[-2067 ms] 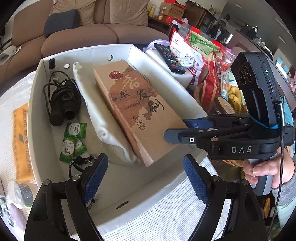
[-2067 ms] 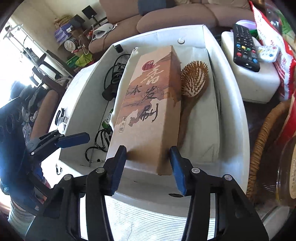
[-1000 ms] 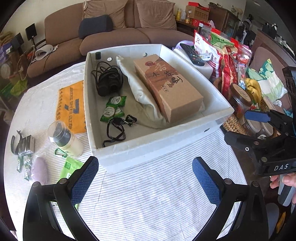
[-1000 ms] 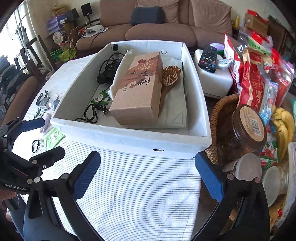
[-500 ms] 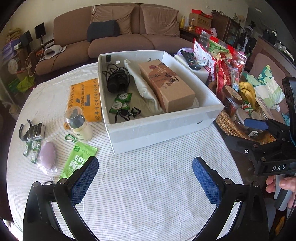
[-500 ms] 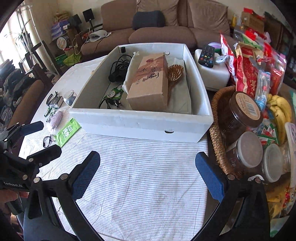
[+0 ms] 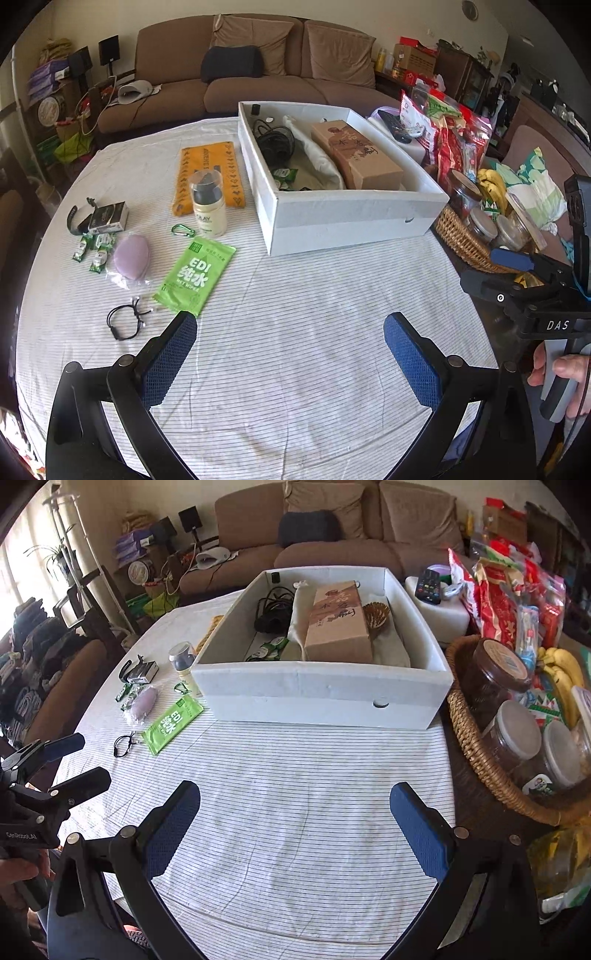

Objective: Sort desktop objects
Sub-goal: 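Bring both grippers back toward the white box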

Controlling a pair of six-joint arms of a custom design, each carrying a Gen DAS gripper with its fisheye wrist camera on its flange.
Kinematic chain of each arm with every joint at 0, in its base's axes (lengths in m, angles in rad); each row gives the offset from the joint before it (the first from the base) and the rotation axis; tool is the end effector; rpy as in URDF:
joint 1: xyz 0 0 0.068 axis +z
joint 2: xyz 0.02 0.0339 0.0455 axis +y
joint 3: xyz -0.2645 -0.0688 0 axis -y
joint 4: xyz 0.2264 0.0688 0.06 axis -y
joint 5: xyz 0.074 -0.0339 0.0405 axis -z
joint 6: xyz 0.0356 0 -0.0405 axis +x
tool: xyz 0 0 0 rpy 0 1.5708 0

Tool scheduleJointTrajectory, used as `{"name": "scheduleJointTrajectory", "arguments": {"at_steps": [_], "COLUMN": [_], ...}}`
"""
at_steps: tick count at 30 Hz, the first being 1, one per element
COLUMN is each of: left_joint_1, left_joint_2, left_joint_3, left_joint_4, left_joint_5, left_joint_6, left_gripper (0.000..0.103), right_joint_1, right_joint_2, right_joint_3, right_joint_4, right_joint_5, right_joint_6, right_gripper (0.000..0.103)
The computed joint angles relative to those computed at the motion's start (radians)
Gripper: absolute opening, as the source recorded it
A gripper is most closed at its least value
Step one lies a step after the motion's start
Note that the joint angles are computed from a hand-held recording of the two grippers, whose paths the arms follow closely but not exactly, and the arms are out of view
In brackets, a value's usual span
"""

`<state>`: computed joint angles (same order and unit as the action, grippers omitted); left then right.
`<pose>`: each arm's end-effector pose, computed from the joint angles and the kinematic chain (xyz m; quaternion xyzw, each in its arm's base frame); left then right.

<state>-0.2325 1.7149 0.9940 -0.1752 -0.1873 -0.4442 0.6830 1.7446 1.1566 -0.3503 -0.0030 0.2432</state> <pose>0.3282 -0.0709 0.1858 -0.1300 0.9310 -0.0261 0.3401 0.2731 0.2224 0.2100 -0.2078 0.9274 0.1402 0.2776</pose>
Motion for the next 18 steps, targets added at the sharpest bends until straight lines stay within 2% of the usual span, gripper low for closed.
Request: {"name": "scheduleJointTrajectory", "arguments": {"at_steps": [5, 9, 14, 18], "left_joint_1": [0.081, 0.173, 0.223, 0.215], "left_joint_2": [-0.118, -0.143, -0.093, -0.002], "left_joint_3": [-0.165, -0.235, -0.196, -0.061], "left_joint_4": [0.093, 0.148, 0.166, 0.153], "left_joint_5": [0.019, 0.073, 0.122, 0.148], "left_joint_6": [0.026, 0.053, 0.099, 0.128], "left_gripper": [0.103, 0.103, 0.103, 0.103], "right_joint_1": [0.062, 0.104, 0.083, -0.015], "right_joint_2": [-0.002, 0.031, 0.089, 0.148], "right_joint_3": [-0.022, -0.011, 0.064, 0.193], "right_joint_4": [0.046, 0.094, 0.094, 0.045], "right_joint_5": [0.014, 0.013, -0.025, -0.066], "right_joint_6": [0.049, 0.049, 0.012, -0.043], "right_gripper": [0.103, 0.103, 0.103, 0.103]}}
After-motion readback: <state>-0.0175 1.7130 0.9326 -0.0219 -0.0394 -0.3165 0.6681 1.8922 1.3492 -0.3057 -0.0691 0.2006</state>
